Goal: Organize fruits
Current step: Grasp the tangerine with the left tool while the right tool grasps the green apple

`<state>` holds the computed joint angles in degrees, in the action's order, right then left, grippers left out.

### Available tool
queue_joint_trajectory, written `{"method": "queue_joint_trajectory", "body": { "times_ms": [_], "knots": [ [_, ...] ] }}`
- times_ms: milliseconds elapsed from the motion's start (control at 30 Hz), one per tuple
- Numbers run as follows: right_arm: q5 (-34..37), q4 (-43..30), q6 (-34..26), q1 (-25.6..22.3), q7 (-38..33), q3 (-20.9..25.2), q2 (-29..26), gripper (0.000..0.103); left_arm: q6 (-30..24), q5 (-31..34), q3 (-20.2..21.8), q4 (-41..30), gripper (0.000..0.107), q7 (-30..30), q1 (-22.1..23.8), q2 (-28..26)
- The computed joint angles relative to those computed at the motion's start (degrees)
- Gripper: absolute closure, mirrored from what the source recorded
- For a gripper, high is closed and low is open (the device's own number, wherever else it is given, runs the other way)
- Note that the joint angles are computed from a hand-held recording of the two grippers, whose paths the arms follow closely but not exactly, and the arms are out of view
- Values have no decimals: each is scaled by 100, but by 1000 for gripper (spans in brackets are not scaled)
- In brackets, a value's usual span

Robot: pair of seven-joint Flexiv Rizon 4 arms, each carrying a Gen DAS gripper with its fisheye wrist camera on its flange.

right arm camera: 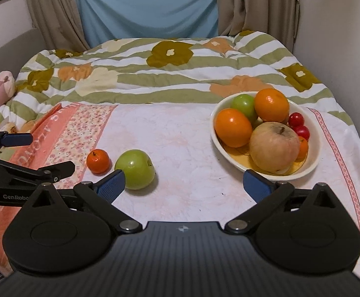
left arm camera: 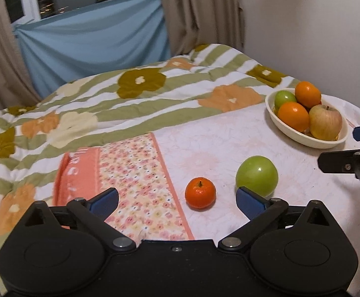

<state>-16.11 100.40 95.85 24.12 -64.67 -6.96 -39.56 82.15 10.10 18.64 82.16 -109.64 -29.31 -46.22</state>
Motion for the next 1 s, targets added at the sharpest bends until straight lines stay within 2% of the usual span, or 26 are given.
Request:
{"method": "queue_joint_trajectory", "body": {
  "times_ms": [33,100,233,367,533,733,800,833,867,1000],
  "knots": [
    [26,-77,-66,51,66,-37,-54,0,33,-44,-398,-20,4,340,309,-11],
    [53,-254,-183,-71,133,160,-164,0,48,-186,-884,-76,6,836,679,-76],
    [38,-602,-402,-383,137,642,-392,0,49,-458,-1339,-218,15,1604,1013,-271],
    [76,-911,-615,-601,121,1019,-611,0,-56,-704,-1506,-302,19,2139,1111,-395],
    [90,-1085,-681,-547,156,1035,-748,0,-159,-1008,-1705,-324,31,2619,1222,-482],
    [42,-1265,-783,-508,88,1061,-886,0,-363,-1279,-1802,-458,38,2923,1253,-613],
    [31,-1315,-814,-486,70,1058,-926,0,-377,-1352,-1876,-485,48,3022,1295,-651],
    [35,-1352,-827,-489,63,1076,-949,0,-398,-1395,-1928,-487,58,3077,1323,-662],
    [39,-1373,-833,-492,53,1090,-963,0,-343,-1453,-2060,-452,64,3169,1408,-666],
    [43,-1473,-920,-572,-73,1236,-1020,0,-305,-1577,-2088,-426,64,3292,1416,-671]
  ]
}}
